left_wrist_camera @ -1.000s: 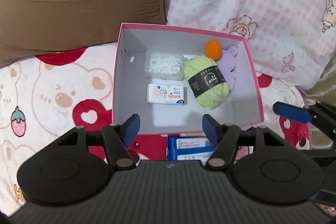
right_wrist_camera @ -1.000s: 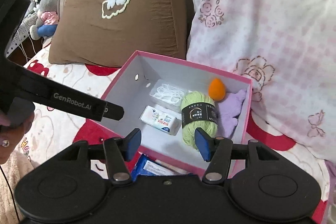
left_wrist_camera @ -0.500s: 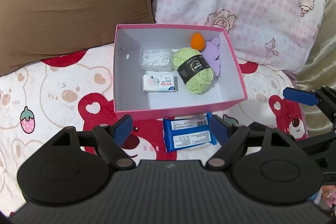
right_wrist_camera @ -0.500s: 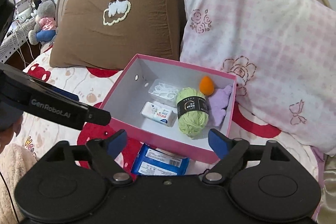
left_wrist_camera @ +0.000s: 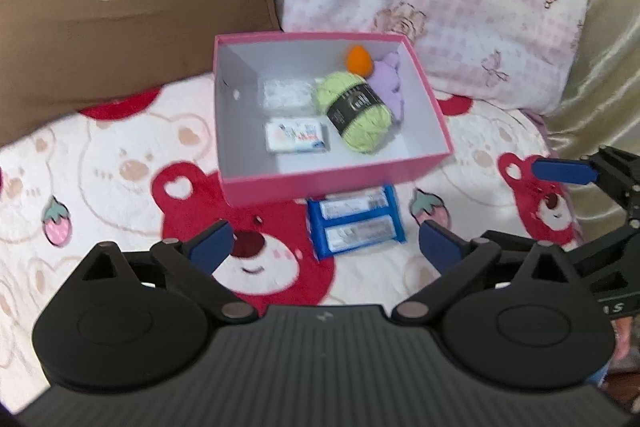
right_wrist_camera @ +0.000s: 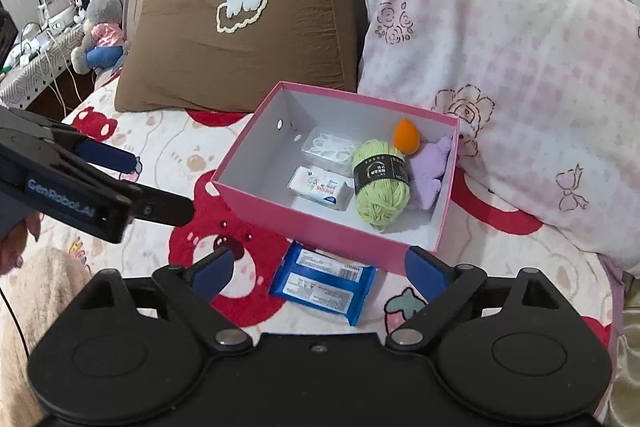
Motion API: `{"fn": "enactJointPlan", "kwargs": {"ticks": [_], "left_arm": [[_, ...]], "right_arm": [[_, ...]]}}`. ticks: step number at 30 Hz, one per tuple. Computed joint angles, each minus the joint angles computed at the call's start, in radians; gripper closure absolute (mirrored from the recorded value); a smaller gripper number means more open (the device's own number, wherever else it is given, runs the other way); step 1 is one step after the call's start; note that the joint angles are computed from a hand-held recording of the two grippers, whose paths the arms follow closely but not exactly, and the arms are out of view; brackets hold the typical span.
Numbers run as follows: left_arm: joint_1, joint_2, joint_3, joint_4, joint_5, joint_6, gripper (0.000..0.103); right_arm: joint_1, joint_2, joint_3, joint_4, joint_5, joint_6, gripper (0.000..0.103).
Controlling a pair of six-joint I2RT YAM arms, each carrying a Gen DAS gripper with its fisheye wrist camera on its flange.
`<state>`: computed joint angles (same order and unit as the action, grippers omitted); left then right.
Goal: Organize objects
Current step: 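Withdraw the left gripper up out of the pink box, then move the left gripper down toward the blue wet-wipe pack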
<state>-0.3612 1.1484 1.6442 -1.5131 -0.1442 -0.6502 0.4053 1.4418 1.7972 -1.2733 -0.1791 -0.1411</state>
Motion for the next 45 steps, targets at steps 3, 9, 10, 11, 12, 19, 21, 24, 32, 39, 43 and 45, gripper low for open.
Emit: {"fn": "enactJointPlan", "kwargs": {"ticks": [3, 9, 10, 11, 12, 19, 21, 24, 32, 39, 43, 45], "left_arm": [[-0.029, -0.028, -0.035, -0.005, -0.008, -0.025, 0.000], [-0.018, -0.101, -0.140, 0.029, 0.082, -0.098, 0.000], [-0.035, -0.108, -0.152, 0.027, 0.073, -0.119, 0.000], [-0.070, -0.114, -0.163, 0.024, 0.045, -0.139, 0.000], [-0.098, -0.120, -0.175, 0.024, 0.027, -0.145, 0.000], [-0.179, -0.201, -0.347, 0.089, 0.063, -0.235, 0.000], [-0.201, -0.215, -0.398, 0.107, 0.063, -0.258, 0.000], [-0.210, -0.230, -0.460, 0.135, 0.082, -0.264, 0.000], [-0.366, -0.220, -0.479, 0.150, -0.139, -0.340, 0.000], [-0.476, -0.178, -0.458, 0.118, -0.280, -0.431, 0.000], [-0.446, -0.163, -0.500, 0.167, -0.283, -0.440, 0.000], [-0.388, -0.173, -0.533, 0.222, -0.226, -0.414, 0.000]], "right_arm": [[0.006, -0.022, -0.025, -0.010, 0.005, -0.013, 0.008], [0.026, -0.100, -0.126, -0.001, 0.009, -0.089, 0.008], [0.033, -0.110, -0.139, -0.002, 0.013, -0.094, 0.008], [0.039, -0.121, -0.153, 0.000, 0.016, -0.099, 0.008], [0.045, -0.129, -0.166, 0.001, 0.019, -0.103, 0.008], [0.083, -0.199, -0.341, 0.070, 0.022, -0.114, 0.008], [0.089, -0.212, -0.393, 0.092, 0.029, -0.116, 0.008], [0.078, -0.232, -0.465, 0.131, 0.008, -0.125, 0.008], [-0.078, -0.249, -0.613, 0.235, -0.255, -0.189, 0.008], [-0.135, -0.295, -0.736, 0.456, -0.198, -0.118, 0.008], [-0.132, -0.205, -0.703, 0.424, -0.131, -0.065, 0.008], [-0.122, -0.199, -0.735, 0.453, -0.072, -0.051, 0.008]]}}
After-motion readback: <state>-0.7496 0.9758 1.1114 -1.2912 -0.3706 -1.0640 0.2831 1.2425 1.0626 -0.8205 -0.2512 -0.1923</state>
